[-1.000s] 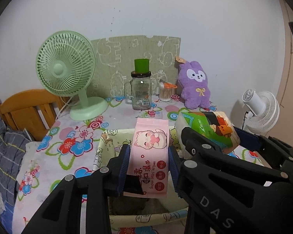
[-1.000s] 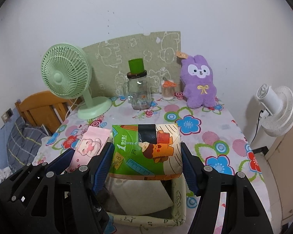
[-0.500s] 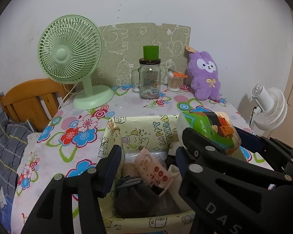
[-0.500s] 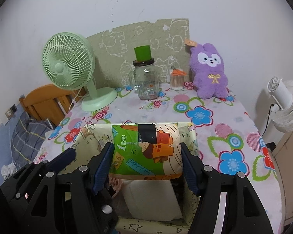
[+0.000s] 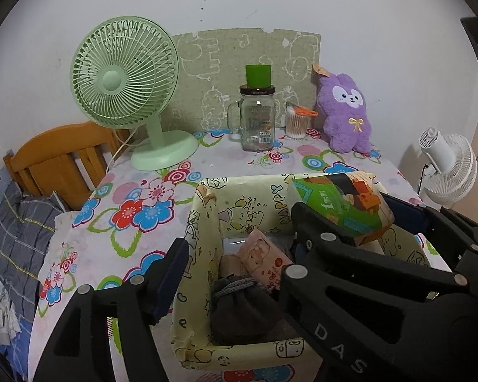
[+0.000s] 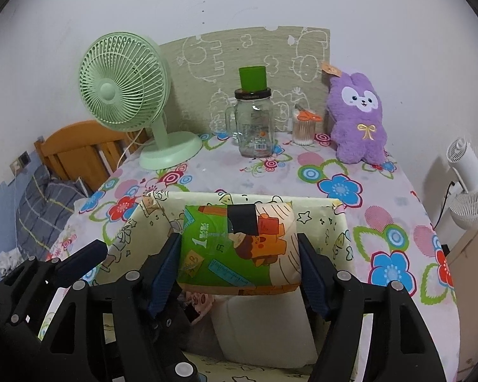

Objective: Organize soft objects

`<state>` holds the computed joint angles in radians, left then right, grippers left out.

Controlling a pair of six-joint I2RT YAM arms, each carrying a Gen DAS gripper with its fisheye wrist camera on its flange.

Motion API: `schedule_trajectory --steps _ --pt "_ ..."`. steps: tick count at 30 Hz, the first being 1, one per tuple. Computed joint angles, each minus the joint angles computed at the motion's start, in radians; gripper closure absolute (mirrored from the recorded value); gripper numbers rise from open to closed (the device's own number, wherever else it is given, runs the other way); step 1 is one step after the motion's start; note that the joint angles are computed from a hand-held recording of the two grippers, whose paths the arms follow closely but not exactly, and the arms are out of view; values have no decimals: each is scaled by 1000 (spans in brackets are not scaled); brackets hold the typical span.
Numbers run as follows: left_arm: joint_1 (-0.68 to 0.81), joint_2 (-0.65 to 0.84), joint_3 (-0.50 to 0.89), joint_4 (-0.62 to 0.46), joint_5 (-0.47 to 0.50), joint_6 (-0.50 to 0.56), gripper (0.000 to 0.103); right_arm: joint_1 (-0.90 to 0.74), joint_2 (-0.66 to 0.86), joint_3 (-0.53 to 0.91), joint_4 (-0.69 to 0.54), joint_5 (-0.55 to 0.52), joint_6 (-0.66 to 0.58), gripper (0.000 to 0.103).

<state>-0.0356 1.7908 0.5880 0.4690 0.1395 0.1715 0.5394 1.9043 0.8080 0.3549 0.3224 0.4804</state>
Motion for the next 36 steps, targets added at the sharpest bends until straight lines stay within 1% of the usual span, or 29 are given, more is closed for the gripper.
schedule_trajectory --steps 2,3,4,6,17,21,24,27,36 --pt "6 1 4 -7 14 -1 28 -2 0 1 -1 -9 -8 27" --pt "9 0 6 -11 24 -2 25 -5 -2 -5 9 -23 -10 22" --pt "13 -2 5 -12 33 -3 24 -7 -6 -9 13 -33 -10 15" --pt "16 -9 -1 -7 40 -3 24 -6 -15 -23 31 -45 -9 11" --pt "-2 -38 -28 -5 27 -2 22 9 -53 -46 -6 5 11 11" --pt "0 -63 -58 9 69 -1 18 20 -91 -79 -13 30 12 11" --pt "-12 -84 -77 16 49 -7 16 36 -128 -104 -29 72 13 11" --pt "-20 -104 -92 16 34 -13 16 41 -153 -124 -41 88 23 11" --pt "-32 -154 -157 32 36 0 11 63 -224 -197 -75 121 90 10"
